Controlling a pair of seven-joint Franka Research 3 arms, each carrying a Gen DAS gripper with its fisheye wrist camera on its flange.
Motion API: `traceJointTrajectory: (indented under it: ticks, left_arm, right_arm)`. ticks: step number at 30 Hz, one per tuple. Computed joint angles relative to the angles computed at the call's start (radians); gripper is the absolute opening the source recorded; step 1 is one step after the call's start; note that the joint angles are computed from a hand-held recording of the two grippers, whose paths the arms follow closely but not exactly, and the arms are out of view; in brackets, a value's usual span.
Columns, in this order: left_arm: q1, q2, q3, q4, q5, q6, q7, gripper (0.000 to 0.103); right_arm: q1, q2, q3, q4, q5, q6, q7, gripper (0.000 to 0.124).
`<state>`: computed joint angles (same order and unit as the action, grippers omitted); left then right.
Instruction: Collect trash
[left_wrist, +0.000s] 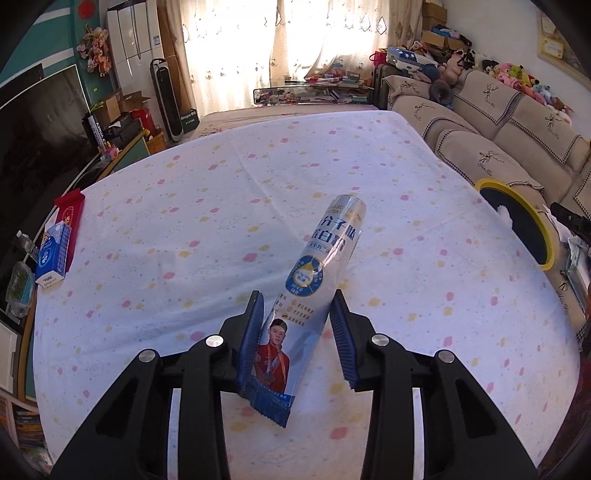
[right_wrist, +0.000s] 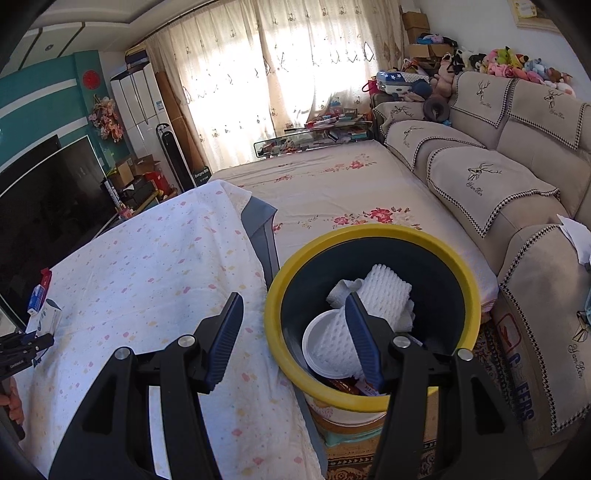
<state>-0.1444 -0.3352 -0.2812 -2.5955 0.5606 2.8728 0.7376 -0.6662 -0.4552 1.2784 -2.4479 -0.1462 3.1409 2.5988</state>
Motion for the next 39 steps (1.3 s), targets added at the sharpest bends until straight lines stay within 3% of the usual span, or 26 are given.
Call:
traceJointTrajectory:
  ticks: [8,18,24,29,37,39]
  left_arm:
    - [-0.067,0.134,-0.056,0.182,0.020,0.005,-0.021,0.037]
    - [-0.258,0.490,-0.053,0.639,0.058,-0.112,0.073,0.037]
    - [-0.378,0.749,-0.036,0.982,-0.024,-0.219,0.213,0.037]
    - [-0.478,0.955,0.016,1.276,-0.071,-0.324,0.284,0.037]
    - [-0.561,1.212,0.070,1.651,-0.176,-0.489,0.372,0.039]
    - [-0.579,1.253,0.090,1.710,-0.188,-0.518,0.367,0.056]
  right_arm:
    - [0.209,-0.144,-0.203,-0.137,0.041,-0.004,0.027,0.055]
    - [0.322,-0.273,-0.350,-0.280,0.019,-0.048,0.079,0.055]
    - [0.342,-0.273,-0.396,-0.324,0.013,-0.024,0.078,0.056]
    - [0.342,-0.263,-0.410,-0.335,0.016,-0.015,0.062,0.056]
    - [0.329,-0.238,-0.400,-0.332,0.027,-0.007,0.054,0.057]
    - [0.326,-0.230,-0.396,-0.326,0.026,-0.008,0.050,0.057]
